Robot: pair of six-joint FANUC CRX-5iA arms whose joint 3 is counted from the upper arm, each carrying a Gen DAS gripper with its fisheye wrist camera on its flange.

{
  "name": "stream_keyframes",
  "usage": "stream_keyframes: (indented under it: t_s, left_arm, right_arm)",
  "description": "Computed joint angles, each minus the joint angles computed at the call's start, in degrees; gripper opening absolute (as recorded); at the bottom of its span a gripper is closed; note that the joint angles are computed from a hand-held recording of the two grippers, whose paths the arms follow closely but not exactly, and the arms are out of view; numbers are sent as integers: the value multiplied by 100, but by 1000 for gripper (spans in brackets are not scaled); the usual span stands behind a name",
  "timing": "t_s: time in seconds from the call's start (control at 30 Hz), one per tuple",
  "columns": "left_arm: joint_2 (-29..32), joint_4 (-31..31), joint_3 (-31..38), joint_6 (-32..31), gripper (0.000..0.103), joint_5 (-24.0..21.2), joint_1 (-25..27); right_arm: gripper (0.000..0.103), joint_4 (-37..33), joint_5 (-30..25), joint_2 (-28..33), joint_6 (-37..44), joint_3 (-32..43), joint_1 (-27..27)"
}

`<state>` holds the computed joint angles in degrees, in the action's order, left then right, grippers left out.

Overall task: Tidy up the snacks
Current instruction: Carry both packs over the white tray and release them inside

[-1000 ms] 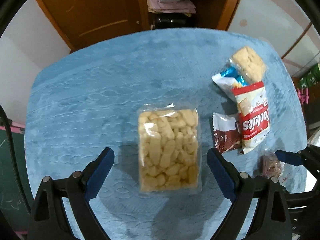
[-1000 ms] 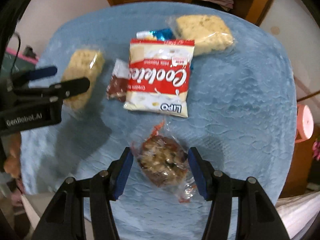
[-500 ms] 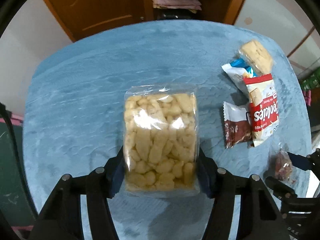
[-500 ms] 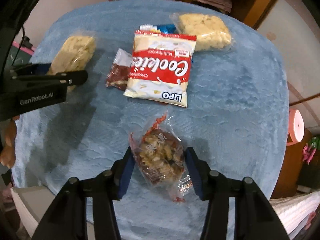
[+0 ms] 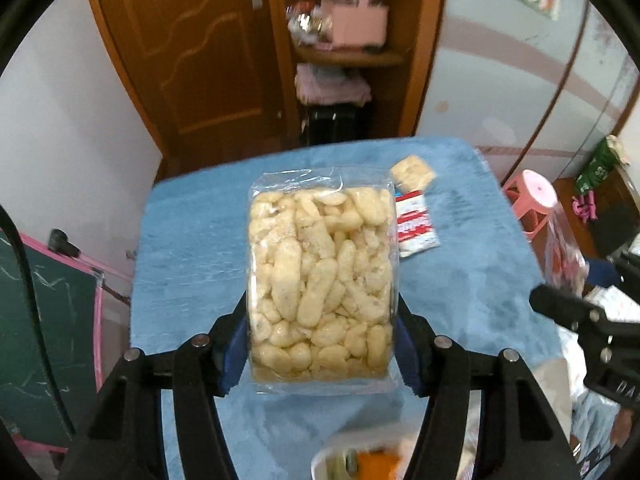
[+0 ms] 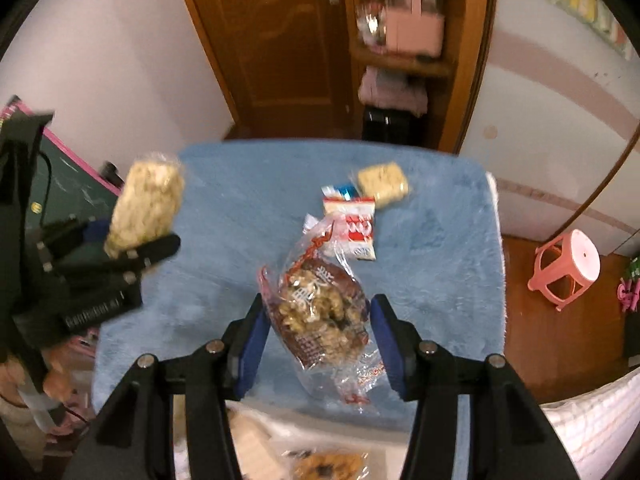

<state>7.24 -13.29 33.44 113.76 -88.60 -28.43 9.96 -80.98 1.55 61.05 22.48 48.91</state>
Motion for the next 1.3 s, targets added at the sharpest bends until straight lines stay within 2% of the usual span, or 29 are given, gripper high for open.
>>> stream_keyframes:
  t_s: [0.1,0.27,0.63,0.83,0.97,1.17,1.3]
  left_arm:
    - [-384,-131,-91,0,60,-81,-223]
    - [-799,-464,-156,147,60,-237,-820]
    - [-1424,-1068,-740,812,60,-92,-1953]
    - [-1624,-779,-1346,1154,60,215,-2053]
    - [-1677,-953,-1562,1571,60,280,-2240]
    - [-1742,-810,-1949,1931,61,385,-2210]
    - [-1684,-862,-2122,2060,61,336,-2272]
  right_arm:
    - [51,118,291,-382,-145,-299,146]
    - [52,746,571,-1121,-798,-923,853]
    - [52,1558,755,-2274,-1795,-2125,2025]
    - [52,1833,784,-2727,-2608,-2859,2521]
    - [52,2046,742,-2886,-3079,-3253,2819]
    - [52,2111,672,-2974,-3485,-3674,2961]
    - [53,1720,639,-2981,-3507,-3807,2833]
